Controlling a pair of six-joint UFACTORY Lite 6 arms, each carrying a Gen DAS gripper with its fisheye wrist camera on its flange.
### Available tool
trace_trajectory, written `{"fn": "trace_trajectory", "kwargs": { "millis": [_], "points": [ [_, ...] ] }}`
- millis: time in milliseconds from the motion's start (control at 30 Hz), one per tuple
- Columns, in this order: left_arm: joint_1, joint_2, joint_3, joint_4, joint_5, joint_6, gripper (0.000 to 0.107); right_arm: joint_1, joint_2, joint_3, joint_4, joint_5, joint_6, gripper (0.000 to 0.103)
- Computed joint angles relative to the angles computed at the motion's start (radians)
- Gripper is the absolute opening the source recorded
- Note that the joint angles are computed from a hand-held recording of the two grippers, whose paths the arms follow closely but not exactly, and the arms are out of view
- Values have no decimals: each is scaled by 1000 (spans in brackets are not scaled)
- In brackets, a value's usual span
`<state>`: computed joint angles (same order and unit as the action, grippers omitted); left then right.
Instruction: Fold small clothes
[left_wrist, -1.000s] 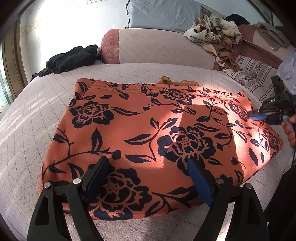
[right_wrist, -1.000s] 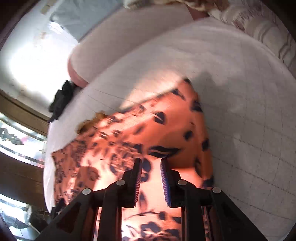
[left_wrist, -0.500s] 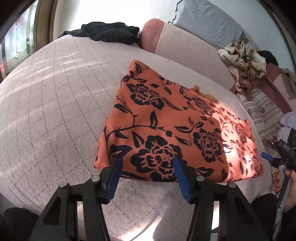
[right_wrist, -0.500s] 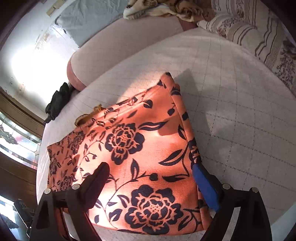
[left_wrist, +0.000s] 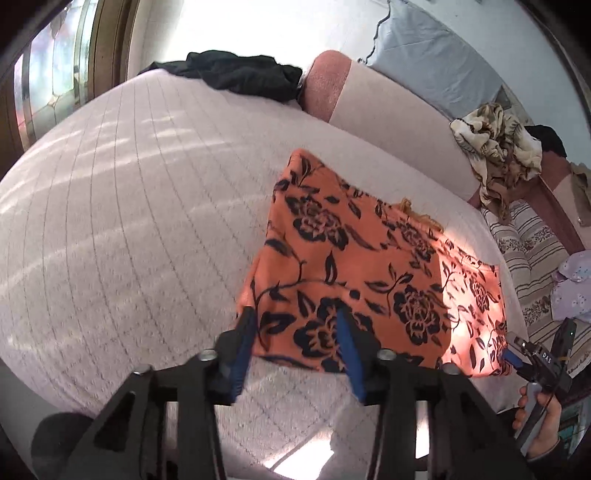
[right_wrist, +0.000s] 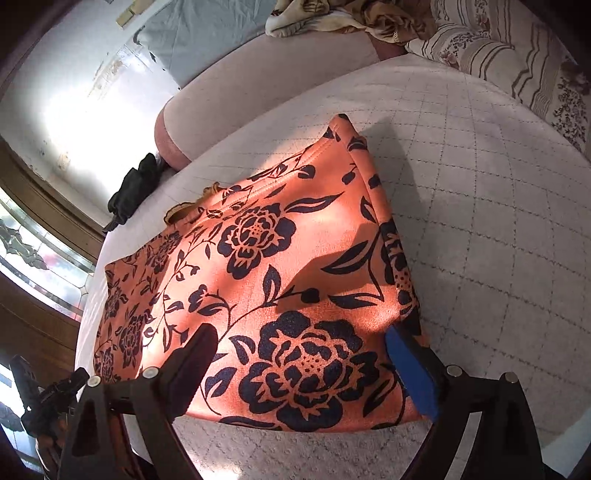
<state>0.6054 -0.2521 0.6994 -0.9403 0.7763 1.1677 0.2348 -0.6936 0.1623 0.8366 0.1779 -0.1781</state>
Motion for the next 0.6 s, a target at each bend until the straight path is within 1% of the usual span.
{"fn": "trace_trajectory", "kwargs": {
  "millis": [33, 67, 133, 200, 233, 267, 300, 367, 400, 433, 467, 500, 567, 600],
  "points": [
    [-32, 37, 38, -28, -18, 14, 72, -9, -10, -9, 62, 3, -60, 94],
    [-79, 97, 91, -44, -49, 25, 72, -20, -24, -17, 98, 12, -98, 94],
    [-195, 270, 241, 2, -149, -24, 72, -47, -34, -25, 197, 32, -202, 94],
    [-271, 467, 432, 102, -193, -126, 59, -70, -45, -33, 264, 52, -280, 94],
    [-307, 567, 537, 172, -207, -206, 45, -73, -51, -37, 274, 54, -297, 94],
    [-334, 662, 642, 243, -209, -279, 41, -67, -54, -40, 266, 49, -293, 94],
    [-362, 755, 746, 320, -214, -357, 41, -53, -54, -40, 240, 38, -269, 94],
    [-408, 928, 956, 516, -232, -567, 33, -22, -44, -34, 185, 11, -214, 95],
    [-416, 1001, 1060, 566, -212, -639, 33, -11, -32, -29, 196, 2, -224, 96],
    [-414, 1068, 1165, 574, -176, -676, 33, -6, -24, -26, 206, -2, -234, 97],
    [-414, 1118, 1252, 601, -147, -726, 34, -4, -16, -21, 217, -4, -245, 97],
    [-419, 1143, 1301, 649, -146, -785, 34, -8, -8, -18, 254, 0, -285, 98],
    [-422, 1141, 1310, 744, -177, -894, 34, -25, 4, -17, 350, 10, -387, 100],
    [-416, 1115, 1280, 751, -194, -903, 34, -27, 13, -13, 380, 10, -416, 101]
  ]
}}
